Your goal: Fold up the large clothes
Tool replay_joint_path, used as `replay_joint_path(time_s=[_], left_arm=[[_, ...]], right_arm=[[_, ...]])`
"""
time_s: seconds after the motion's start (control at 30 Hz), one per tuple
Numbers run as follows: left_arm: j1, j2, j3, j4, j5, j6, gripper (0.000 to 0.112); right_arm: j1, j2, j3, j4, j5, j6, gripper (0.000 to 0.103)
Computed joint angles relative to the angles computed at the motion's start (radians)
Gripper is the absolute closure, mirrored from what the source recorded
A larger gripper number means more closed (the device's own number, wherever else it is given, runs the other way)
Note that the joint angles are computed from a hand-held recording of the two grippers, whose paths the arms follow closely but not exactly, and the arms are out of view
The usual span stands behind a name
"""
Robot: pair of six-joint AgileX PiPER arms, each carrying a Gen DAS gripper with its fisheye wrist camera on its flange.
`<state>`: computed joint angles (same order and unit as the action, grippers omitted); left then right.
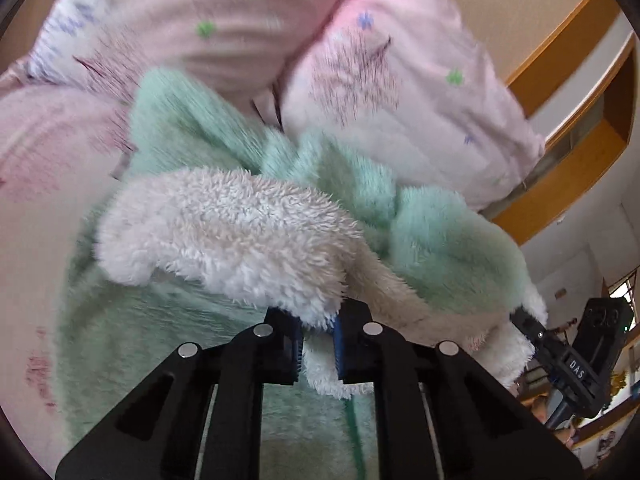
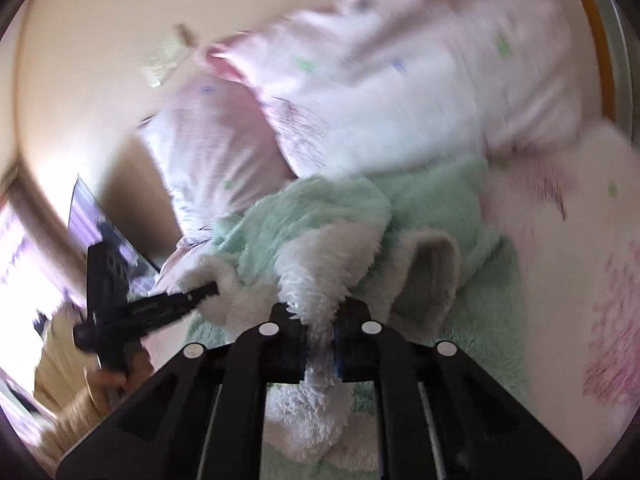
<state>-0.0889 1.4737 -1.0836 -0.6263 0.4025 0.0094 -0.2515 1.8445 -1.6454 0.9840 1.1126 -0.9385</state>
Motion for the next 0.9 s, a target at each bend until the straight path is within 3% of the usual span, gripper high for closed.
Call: replay_joint_path(time_s=[0.13,0.27,0.37,0.4,0.43,0.47,0.53,0.67,0.8,0.9], left_arm=[[-0.003,-0.119,0.127,0.087,-0.03,-0.063,0.104],[-0.057,-0.122,0.173,0.157,0.005,-0.083,0.104],[-0.117,-0.171,0.204,0.309,-0.012,-0.173,0.103],[-0.128,-0.186,0.213,0.339,-0.009,-0.192,0.1],[-0.148,-0.205,0.217,0.409,0.003,-0.243,0.089],[-0.161,-0.22,0.223,0.449,0.011,-0.271,0.084],[-0.188,-0.258,0.234,0.554,0.037,-0.359,0.061],[-0.209,-0.299,0.208,0.586,0.091,-0.385,0.055],[-0.22,-0.307,0.158,0.426,0.139,-0.251,0.05],[-0.278,-0.287,0.127,0.545,0.116,-0.328,0.048]], right_arm=[[0.081,-0.006,0.057,-0.287,-0.144,0.132,0.093],[0.126,0.009,0.08,-0.453,-0.194,0.246,0.093],[0.095,-0.001,0.074,-0.428,-0.159,0.216,0.086],[0.089,-0.012,0.074,-0.427,-0.159,0.212,0.072],[0.077,-0.033,0.084,-0.425,-0.17,0.2,0.056],[0.065,-0.047,0.092,-0.407,-0.175,0.181,0.051],[0.026,-0.083,0.113,-0.323,-0.173,0.115,0.05],[0.022,-0.14,0.128,-0.171,-0.161,0.005,0.051],[0.022,-0.208,0.158,-0.07,-0.191,-0.085,0.051],[0.012,-0.212,0.154,0.003,-0.187,-0.114,0.051]])
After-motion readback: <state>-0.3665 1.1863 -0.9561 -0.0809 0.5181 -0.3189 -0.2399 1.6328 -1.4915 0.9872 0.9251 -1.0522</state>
